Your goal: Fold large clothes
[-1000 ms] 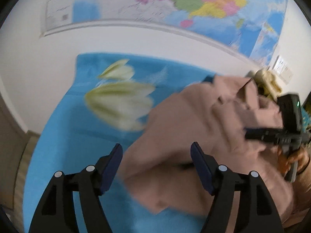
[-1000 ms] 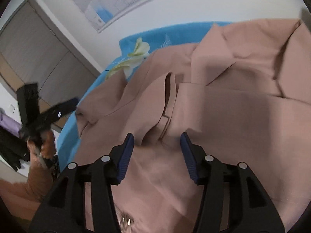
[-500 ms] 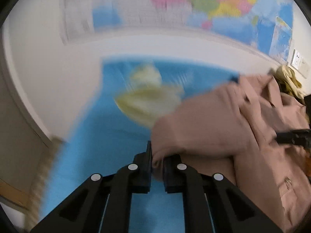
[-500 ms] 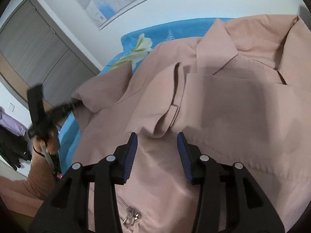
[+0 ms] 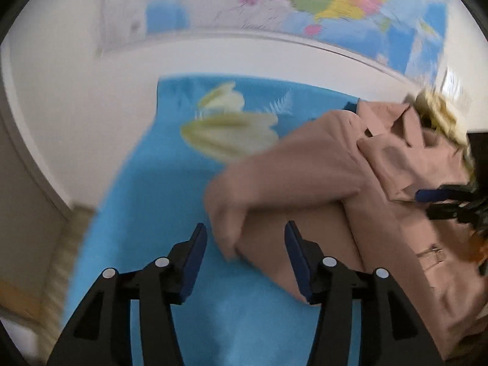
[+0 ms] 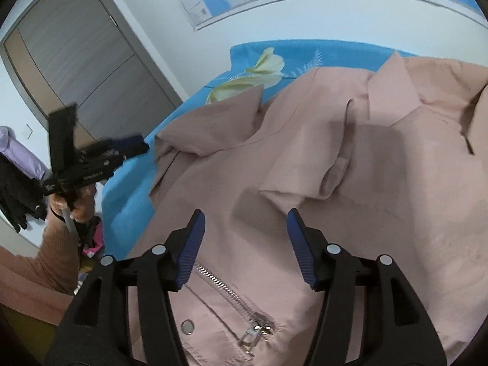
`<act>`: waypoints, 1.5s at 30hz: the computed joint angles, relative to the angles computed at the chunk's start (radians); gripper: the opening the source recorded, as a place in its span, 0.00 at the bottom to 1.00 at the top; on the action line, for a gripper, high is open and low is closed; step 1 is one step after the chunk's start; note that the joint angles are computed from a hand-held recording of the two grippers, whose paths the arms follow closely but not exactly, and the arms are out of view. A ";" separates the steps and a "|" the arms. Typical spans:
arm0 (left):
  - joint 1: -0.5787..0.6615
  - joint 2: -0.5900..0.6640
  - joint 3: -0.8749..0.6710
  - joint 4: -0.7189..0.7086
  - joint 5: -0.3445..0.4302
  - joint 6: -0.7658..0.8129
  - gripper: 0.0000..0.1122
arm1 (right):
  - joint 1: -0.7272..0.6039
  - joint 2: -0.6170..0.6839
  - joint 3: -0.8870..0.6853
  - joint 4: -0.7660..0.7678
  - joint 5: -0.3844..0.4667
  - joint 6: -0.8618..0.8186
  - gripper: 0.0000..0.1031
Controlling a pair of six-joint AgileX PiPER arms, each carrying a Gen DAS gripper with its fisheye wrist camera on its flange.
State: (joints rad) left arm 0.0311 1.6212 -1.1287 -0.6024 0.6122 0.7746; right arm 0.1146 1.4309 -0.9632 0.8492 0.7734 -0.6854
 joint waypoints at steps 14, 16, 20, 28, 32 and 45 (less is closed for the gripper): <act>0.015 -0.023 0.063 -0.121 -0.115 0.082 0.02 | -0.055 -0.023 0.029 0.077 0.041 -0.030 0.57; 0.030 -0.089 0.050 -0.005 -0.145 -0.013 0.02 | -0.072 -0.038 0.036 0.079 0.047 -0.038 0.57; 0.019 -0.233 0.096 0.310 -0.292 -0.190 0.03 | -0.108 -0.043 0.042 0.097 0.060 -0.057 0.57; 0.110 -0.174 0.146 -0.039 -0.097 0.278 0.25 | -0.100 -0.030 0.060 0.100 0.041 -0.065 0.57; 0.207 -0.161 0.201 -0.236 -0.068 0.465 0.28 | -0.096 -0.036 0.056 0.082 0.042 -0.055 0.57; 0.250 -0.025 0.008 -0.099 0.008 0.138 0.56 | 0.259 0.195 -0.340 -0.138 -0.026 0.093 0.59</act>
State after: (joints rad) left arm 0.2809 1.5965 -1.1210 -0.7018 0.6203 0.9130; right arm 0.3733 1.6262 -1.3028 0.7109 0.7470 -0.5925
